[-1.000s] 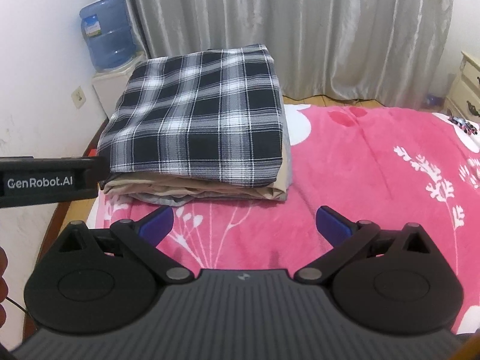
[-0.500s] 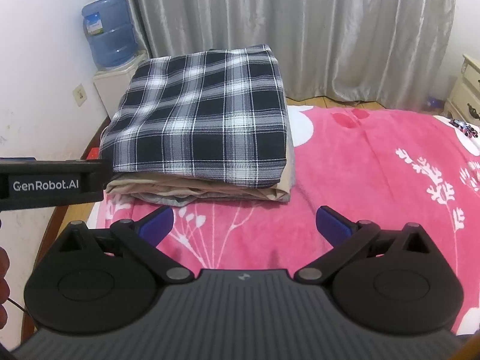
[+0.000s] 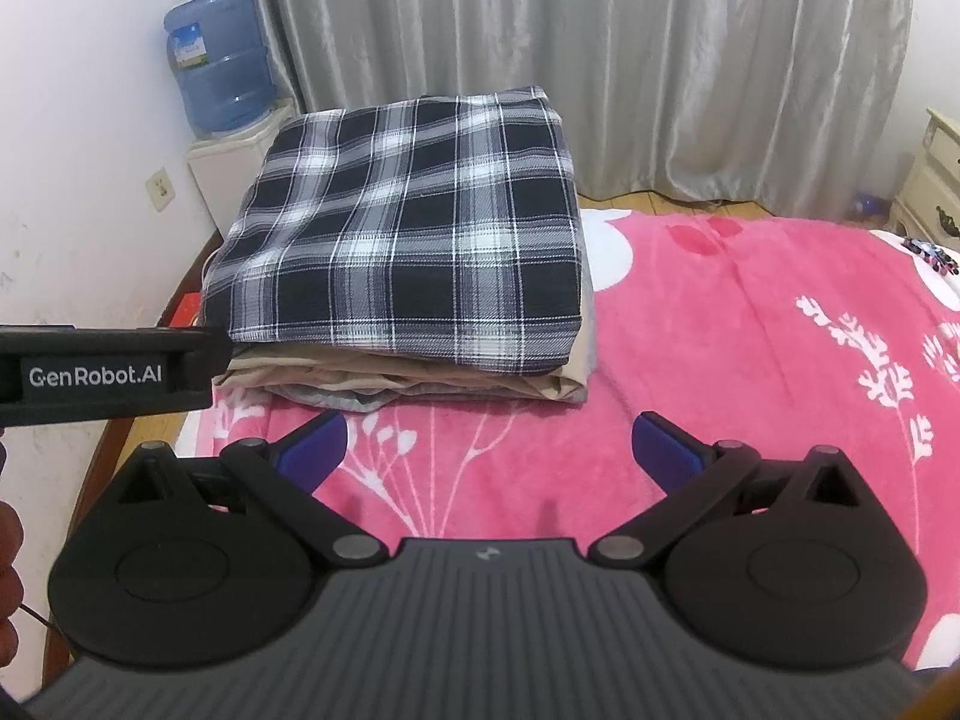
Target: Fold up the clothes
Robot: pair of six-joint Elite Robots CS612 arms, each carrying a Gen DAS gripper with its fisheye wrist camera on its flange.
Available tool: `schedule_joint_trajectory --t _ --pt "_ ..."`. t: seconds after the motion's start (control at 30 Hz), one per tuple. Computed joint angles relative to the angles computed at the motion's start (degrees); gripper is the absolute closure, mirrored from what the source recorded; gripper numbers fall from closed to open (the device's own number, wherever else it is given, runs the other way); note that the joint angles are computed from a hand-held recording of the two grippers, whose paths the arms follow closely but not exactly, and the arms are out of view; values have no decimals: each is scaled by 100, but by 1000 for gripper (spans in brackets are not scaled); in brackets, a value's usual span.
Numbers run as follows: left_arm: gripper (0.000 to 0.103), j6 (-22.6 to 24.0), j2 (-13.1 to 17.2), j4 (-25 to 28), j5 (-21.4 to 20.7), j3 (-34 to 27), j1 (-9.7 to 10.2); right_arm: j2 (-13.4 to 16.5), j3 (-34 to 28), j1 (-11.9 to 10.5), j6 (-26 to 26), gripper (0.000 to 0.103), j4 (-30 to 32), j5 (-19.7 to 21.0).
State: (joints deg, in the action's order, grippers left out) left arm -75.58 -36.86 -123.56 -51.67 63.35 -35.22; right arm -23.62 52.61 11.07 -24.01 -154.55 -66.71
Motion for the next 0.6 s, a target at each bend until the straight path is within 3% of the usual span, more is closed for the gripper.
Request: schedule_joint_trajectory --t 0.6 --pt "0 40 -2 -18 -26 5 8 6 14 6 58 1 -60 -77"
